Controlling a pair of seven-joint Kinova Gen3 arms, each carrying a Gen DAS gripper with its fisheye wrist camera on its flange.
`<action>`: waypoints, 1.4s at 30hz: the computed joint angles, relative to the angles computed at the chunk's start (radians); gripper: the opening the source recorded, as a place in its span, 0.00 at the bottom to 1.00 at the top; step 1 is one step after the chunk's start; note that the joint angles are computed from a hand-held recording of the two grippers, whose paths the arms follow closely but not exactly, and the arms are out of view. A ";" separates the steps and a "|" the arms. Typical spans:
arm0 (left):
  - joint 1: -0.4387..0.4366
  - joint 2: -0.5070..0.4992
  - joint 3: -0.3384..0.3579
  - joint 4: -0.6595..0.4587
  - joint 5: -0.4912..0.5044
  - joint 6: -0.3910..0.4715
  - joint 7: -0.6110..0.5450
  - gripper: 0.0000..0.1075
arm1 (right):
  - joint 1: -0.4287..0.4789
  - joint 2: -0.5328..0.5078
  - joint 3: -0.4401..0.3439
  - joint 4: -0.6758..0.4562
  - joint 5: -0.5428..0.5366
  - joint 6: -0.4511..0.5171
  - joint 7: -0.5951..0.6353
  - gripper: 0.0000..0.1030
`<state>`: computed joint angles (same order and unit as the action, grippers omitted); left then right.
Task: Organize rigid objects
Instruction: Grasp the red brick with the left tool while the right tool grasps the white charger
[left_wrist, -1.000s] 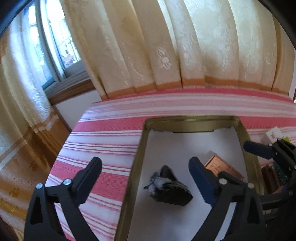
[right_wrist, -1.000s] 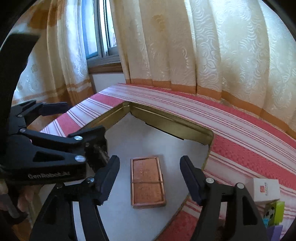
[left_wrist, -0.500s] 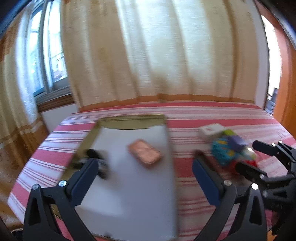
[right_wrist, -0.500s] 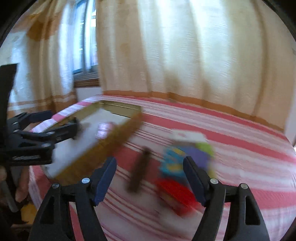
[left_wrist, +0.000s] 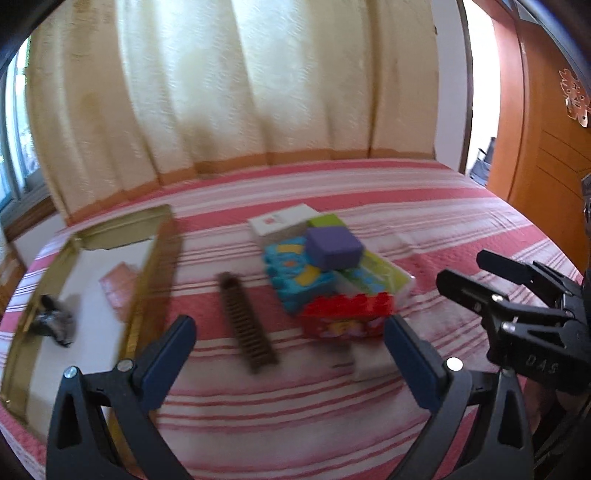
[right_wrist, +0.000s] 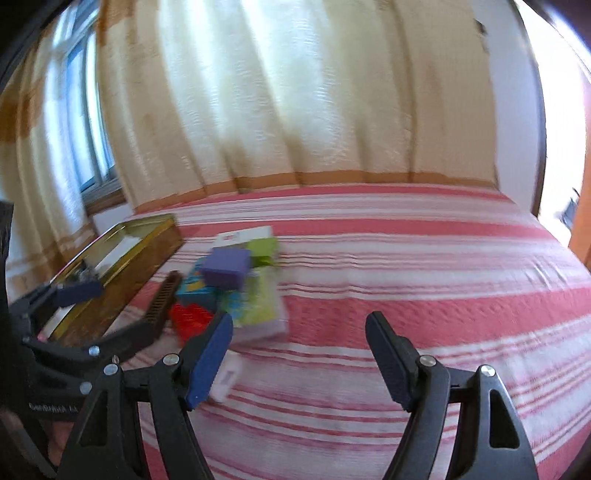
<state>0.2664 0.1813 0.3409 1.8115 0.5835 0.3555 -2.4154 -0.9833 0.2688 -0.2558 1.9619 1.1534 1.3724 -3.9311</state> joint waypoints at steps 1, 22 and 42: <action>0.038 0.019 -0.022 -0.025 -0.039 0.020 0.038 0.96 | 0.000 -0.007 0.001 0.011 -0.003 0.000 -0.024 0.74; -0.098 0.031 0.027 -0.003 0.272 0.065 -0.253 0.61 | 0.011 0.004 0.000 -0.009 -0.003 -0.014 0.042 0.74; -0.081 -0.024 -0.027 0.127 0.781 -0.132 -0.707 0.61 | 0.113 0.026 0.072 -0.134 -0.100 -0.370 0.419 0.74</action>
<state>0.1850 0.1576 0.3140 1.9380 1.3645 0.2231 -3.1225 -0.8698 0.2944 -0.1841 1.8280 1.0537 1.0020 -3.5118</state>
